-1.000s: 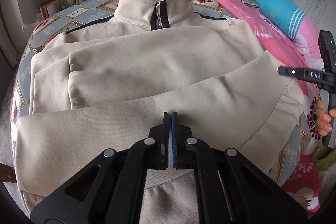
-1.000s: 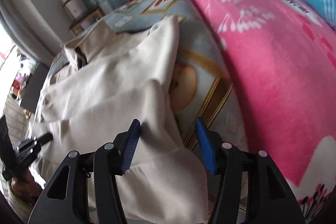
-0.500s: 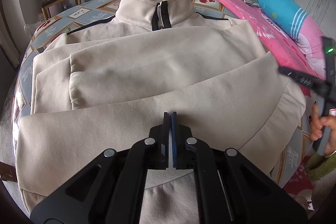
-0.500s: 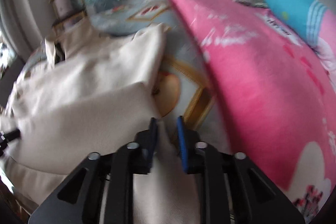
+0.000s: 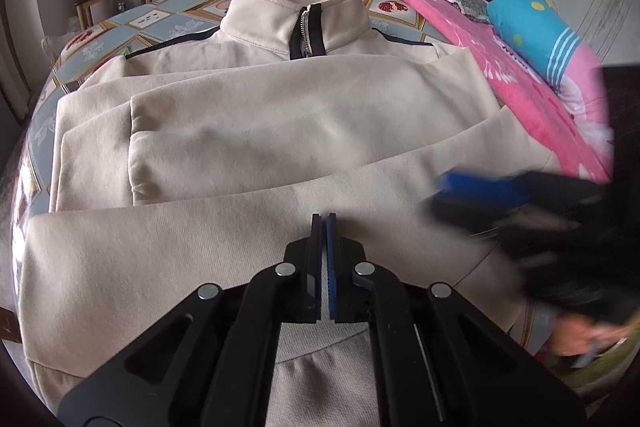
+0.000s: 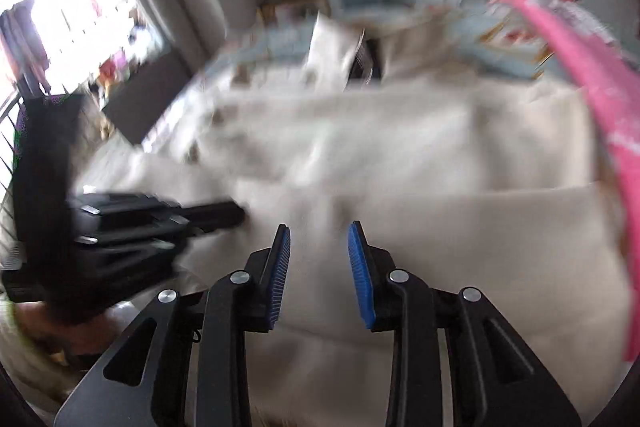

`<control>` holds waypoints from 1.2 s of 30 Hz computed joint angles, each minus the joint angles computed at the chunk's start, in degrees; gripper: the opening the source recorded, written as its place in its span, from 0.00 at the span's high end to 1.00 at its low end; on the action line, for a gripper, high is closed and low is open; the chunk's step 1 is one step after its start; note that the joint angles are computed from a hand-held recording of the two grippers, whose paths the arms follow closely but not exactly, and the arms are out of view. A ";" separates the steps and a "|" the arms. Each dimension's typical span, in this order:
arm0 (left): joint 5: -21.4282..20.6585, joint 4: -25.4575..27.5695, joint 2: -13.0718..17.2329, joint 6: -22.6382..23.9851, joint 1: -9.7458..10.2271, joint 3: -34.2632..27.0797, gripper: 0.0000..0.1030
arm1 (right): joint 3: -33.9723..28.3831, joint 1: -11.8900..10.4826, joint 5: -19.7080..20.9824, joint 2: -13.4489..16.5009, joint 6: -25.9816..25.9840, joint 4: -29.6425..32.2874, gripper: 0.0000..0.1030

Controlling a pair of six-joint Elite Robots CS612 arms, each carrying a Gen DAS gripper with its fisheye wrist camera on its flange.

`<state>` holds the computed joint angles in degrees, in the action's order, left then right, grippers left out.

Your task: Fold large clothes

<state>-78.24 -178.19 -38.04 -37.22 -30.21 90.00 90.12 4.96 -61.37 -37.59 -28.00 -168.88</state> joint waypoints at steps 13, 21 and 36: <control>1.18 -4.53 -6.23 -14.25 -1.12 13.42 0.98 | -1.41 0.06 -0.63 -0.39 0.78 5.49 0.74; 8.49 -2.78 -10.12 -23.38 -2.05 21.65 0.98 | -1.43 0.29 -1.25 -0.43 0.49 5.57 0.74; 11.68 -11.01 -8.35 -20.37 -0.72 23.08 0.98 | -1.21 0.63 -2.82 -0.69 0.05 5.40 0.74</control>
<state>-66.56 -189.20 -46.38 -57.59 -30.93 113.08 88.92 5.60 -64.19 -38.28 -27.95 -163.48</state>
